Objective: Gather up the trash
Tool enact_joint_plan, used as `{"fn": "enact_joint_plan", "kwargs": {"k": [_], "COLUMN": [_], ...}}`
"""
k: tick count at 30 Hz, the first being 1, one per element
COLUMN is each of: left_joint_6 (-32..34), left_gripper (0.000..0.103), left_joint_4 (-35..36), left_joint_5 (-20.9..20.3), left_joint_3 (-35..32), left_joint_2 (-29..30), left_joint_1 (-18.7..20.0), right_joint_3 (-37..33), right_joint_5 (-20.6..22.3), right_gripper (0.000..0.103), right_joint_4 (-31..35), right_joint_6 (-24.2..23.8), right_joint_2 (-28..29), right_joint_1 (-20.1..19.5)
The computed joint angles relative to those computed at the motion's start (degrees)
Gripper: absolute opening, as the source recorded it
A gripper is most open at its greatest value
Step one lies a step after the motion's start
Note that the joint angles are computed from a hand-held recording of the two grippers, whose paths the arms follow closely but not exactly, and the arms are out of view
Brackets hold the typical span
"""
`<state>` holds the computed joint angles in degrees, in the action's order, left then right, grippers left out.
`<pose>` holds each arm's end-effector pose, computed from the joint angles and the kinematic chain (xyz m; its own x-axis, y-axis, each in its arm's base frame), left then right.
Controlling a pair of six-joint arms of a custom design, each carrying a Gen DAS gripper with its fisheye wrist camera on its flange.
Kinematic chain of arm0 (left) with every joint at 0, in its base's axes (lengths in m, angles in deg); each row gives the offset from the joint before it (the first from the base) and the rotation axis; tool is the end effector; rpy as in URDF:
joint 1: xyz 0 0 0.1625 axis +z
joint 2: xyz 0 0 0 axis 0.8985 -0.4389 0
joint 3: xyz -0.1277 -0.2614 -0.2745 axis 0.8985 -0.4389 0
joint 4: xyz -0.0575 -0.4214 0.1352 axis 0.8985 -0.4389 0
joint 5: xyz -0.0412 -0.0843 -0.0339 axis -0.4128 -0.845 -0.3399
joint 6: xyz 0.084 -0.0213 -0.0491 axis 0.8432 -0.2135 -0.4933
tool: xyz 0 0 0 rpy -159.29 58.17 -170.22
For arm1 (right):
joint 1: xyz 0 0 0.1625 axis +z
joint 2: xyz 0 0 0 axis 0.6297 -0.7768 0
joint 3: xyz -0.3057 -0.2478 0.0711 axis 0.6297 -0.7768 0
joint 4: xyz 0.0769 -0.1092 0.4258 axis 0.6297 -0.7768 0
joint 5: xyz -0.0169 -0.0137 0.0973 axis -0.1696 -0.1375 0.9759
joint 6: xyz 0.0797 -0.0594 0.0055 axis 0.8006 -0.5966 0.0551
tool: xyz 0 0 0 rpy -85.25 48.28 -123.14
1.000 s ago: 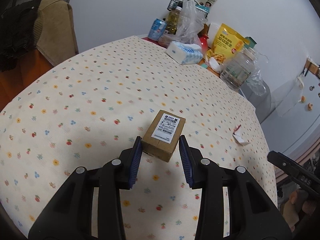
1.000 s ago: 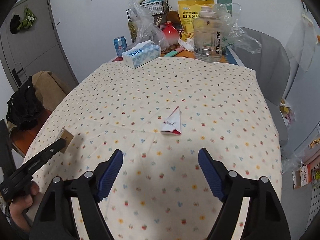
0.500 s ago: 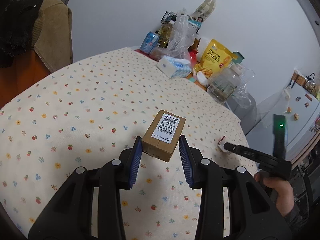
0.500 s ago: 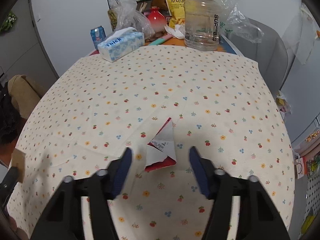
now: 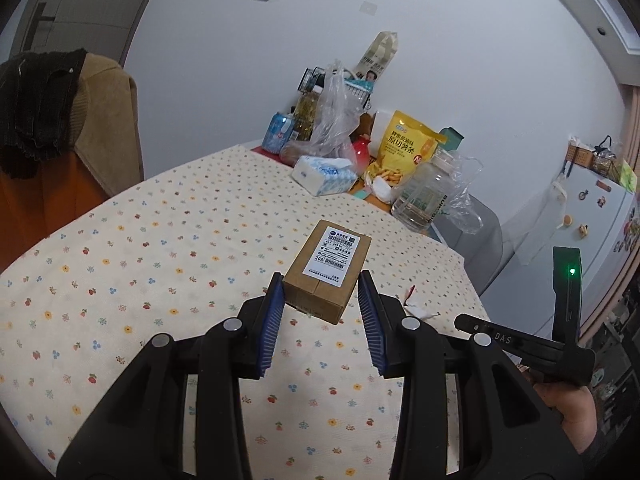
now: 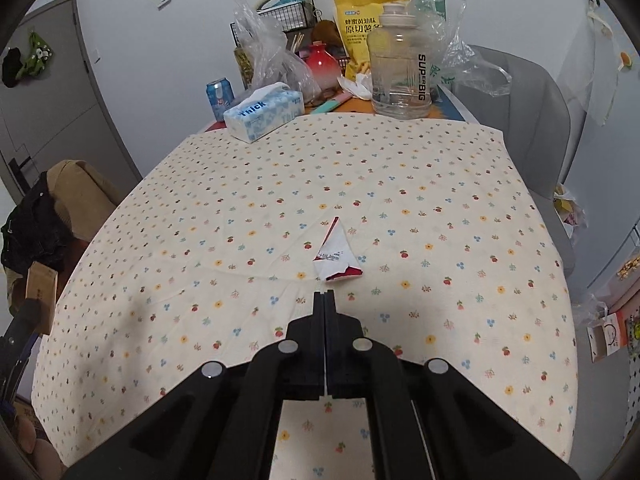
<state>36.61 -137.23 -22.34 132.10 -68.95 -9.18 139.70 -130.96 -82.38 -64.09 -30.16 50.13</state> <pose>-0.2973 -0.7539 0.0700 -0.9284 0.0869 -0.3612 0.3572 0.4760 -0.8036 0.0768 -0.8364 0.2903 -0.7917 0.0133 0.6108 -0.4090 0.7311 -0.5461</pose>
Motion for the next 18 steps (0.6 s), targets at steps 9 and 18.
{"fn": "enact_joint_plan", "kwargs": {"k": [9,18], "left_joint_6": [5.65,9.45], "left_gripper": [0.038,0.038], "left_joint_4": [-4.69,-7.03], "left_joint_5": [4.44,9.08], "left_joint_3": [-4.34,-13.31], "left_joint_2": [4.08,10.61], "left_joint_1": [-0.52,0.08], "right_joint_3": [-3.50,-13.70], "right_joint_5": [-0.38,-1.09], "right_gripper": [0.052,0.051], "right_joint_4": [-1.35,3.73], "right_joint_6": [-2.24,-0.93], "right_joint_2": [2.74,9.54], "right_joint_1": [-0.26,-0.73]}}
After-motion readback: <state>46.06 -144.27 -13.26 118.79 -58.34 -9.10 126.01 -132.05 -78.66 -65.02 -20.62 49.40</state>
